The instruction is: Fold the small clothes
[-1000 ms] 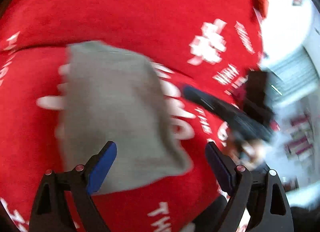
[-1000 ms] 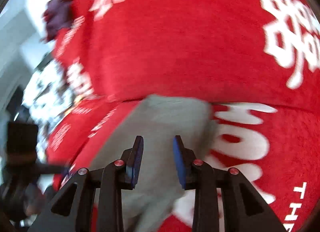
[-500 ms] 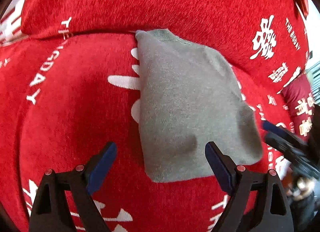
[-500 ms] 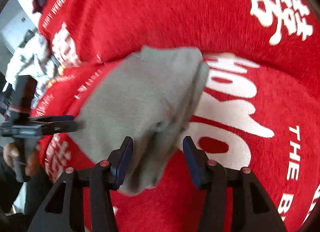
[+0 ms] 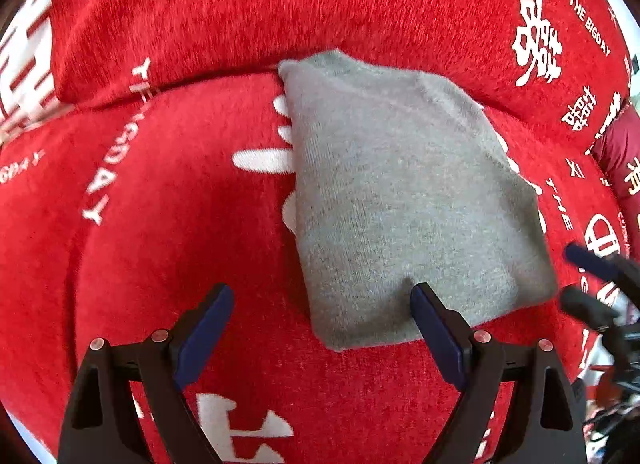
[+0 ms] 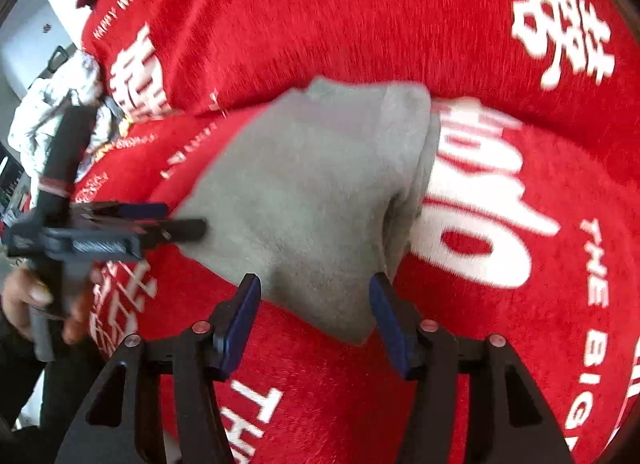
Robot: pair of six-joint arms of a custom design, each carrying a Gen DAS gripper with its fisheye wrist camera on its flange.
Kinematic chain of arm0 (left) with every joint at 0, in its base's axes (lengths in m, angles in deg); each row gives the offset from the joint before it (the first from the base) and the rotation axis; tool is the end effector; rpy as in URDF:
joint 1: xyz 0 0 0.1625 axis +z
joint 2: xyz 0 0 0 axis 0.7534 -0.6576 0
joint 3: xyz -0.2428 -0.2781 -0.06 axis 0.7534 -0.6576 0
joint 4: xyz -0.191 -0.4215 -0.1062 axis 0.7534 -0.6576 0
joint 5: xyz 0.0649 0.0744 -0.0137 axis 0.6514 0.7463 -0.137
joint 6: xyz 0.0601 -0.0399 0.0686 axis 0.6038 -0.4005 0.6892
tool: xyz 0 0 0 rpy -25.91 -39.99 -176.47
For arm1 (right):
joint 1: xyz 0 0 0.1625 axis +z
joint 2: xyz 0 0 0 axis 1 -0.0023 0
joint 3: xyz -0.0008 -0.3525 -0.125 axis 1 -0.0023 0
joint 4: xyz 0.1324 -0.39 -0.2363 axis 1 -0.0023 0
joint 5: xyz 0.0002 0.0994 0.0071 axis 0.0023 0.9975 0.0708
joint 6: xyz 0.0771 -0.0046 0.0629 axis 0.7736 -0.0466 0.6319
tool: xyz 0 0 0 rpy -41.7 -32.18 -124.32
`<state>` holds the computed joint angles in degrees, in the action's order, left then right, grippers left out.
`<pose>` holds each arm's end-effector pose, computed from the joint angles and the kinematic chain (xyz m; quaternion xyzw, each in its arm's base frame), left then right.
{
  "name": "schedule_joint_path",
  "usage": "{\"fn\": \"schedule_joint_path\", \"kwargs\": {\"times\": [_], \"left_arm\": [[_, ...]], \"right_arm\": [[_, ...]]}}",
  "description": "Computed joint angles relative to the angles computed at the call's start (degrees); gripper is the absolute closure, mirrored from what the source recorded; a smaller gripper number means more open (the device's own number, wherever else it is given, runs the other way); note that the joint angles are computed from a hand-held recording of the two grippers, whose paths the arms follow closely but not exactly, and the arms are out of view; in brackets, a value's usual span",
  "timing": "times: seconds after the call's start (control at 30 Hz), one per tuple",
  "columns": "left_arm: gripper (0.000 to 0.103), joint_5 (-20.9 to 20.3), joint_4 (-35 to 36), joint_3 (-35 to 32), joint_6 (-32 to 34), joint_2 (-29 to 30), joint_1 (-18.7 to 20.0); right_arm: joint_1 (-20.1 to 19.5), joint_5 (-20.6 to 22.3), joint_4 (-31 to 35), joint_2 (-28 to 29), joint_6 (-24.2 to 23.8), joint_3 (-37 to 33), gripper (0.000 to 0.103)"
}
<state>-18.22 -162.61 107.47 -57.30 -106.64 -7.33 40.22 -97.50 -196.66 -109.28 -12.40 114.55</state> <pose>-0.2368 -0.4497 0.3162 0.2676 0.9295 -0.0592 0.2469 0.3527 -0.3247 0.2104 0.0636 -0.9140 0.2730 0.2934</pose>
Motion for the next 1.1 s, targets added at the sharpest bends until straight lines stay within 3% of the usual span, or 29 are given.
{"fn": "schedule_joint_path", "kwargs": {"times": [0.13, 0.4, 0.77, 0.93, 1.1], "left_arm": [[0.013, 2.6, -1.7, 0.3, -0.4, -0.4, -1.0], [0.013, 6.0, -5.0, 1.9, 0.0, -2.2, -1.6], [0.013, 6.5, -5.0, 1.9, 0.0, -1.0, -1.2], [0.013, 5.3, -3.6, 1.0, 0.2, 0.4, -0.2], [0.013, 1.9, -5.7, -2.8, 1.4, 3.4, 2.2]], "right_arm": [[1.5, -3.3, 0.4, 4.2, -1.8, -3.9, 0.039], [0.2, -2.6, 0.5, 7.1, -1.6, -5.6, 0.039], [-1.8, -0.3, -3.1, 8.7, -3.1, -4.5, 0.039], [-5.2, 0.7, 0.4, 6.6, 0.7, -2.3, 0.037], [-3.4, -0.2, -5.2, 4.2, -3.3, -2.0, 0.037]]}}
